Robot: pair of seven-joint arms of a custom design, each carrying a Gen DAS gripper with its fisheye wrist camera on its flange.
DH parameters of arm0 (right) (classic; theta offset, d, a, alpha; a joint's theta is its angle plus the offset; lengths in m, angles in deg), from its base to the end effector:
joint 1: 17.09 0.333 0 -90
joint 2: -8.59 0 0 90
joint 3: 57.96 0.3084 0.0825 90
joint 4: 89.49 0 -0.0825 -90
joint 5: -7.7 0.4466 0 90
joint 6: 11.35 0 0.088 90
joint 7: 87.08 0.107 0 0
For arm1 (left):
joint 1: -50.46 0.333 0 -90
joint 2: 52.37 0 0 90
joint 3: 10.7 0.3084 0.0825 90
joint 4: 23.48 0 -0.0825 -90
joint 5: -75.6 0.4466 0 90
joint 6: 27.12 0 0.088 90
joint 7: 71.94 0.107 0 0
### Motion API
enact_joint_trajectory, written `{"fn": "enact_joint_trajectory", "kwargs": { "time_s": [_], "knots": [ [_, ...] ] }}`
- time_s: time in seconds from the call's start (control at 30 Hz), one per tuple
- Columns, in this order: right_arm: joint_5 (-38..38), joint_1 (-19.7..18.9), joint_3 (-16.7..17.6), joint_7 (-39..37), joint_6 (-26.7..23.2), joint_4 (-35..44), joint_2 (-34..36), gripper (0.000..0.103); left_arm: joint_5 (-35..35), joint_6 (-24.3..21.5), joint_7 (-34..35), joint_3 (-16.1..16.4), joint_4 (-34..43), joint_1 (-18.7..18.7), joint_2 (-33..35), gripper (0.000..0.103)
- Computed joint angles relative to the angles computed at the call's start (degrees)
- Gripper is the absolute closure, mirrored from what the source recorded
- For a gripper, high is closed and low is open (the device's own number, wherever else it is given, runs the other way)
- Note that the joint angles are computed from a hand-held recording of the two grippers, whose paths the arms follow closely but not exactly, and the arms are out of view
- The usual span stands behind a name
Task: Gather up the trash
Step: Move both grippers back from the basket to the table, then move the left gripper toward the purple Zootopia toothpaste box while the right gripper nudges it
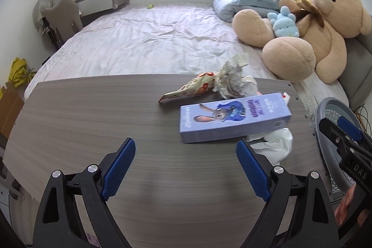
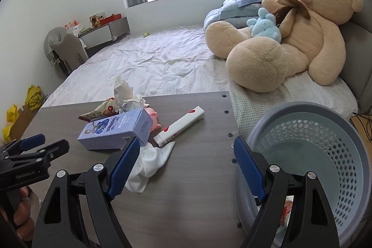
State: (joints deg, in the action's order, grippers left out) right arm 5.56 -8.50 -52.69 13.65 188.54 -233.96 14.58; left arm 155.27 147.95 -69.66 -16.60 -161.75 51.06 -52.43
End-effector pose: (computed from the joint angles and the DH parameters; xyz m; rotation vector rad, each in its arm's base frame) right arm 0.5277 0.1350 0.2807 -1.7345 1.5839 -0.5787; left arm 0.5185 -0.1256 0.2877 -1.8757 1.7310 -0.6797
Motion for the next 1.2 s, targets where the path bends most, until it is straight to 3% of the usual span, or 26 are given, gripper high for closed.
{"fn": "enact_joint_trajectory", "kwargs": {
  "time_s": [0.23,0.53,0.77,1.07,1.13,1.2],
  "knots": [
    [4.95,1.49,-0.55,-6.32,-4.25,7.66,5.76,0.024,-2.62,0.34,2.48,0.88,0.71,0.53,1.43,0.016],
    [16.25,10.49,-7.91,-17.93,-9.94,16.06,11.49,0.024,-5.36,0.95,4.57,1.96,1.85,0.49,3.11,0.016],
    [19.83,15.88,-12.32,-21.43,-12.76,18.41,13.06,0.024,-6.32,1.15,5.23,2.76,2.24,0.27,3.51,0.016],
    [19.35,10.93,-4.99,-25.06,-9.69,14.81,10.3,0.024,-4.12,1.36,2.49,3.43,1.79,0.97,3.02,0.016],
    [19.41,11.58,-4.8,-26.23,-9.47,14.2,9.78,0.024,-3.22,1.23,1.55,3.47,1.42,1.3,2.61,0.016],
    [20.55,15.18,-7.24,-27.86,-9.29,13.8,9.52,0.024,-2.74,1.5,1.0,3.54,0.94,1.84,2.21,0.016]
  ]
}}
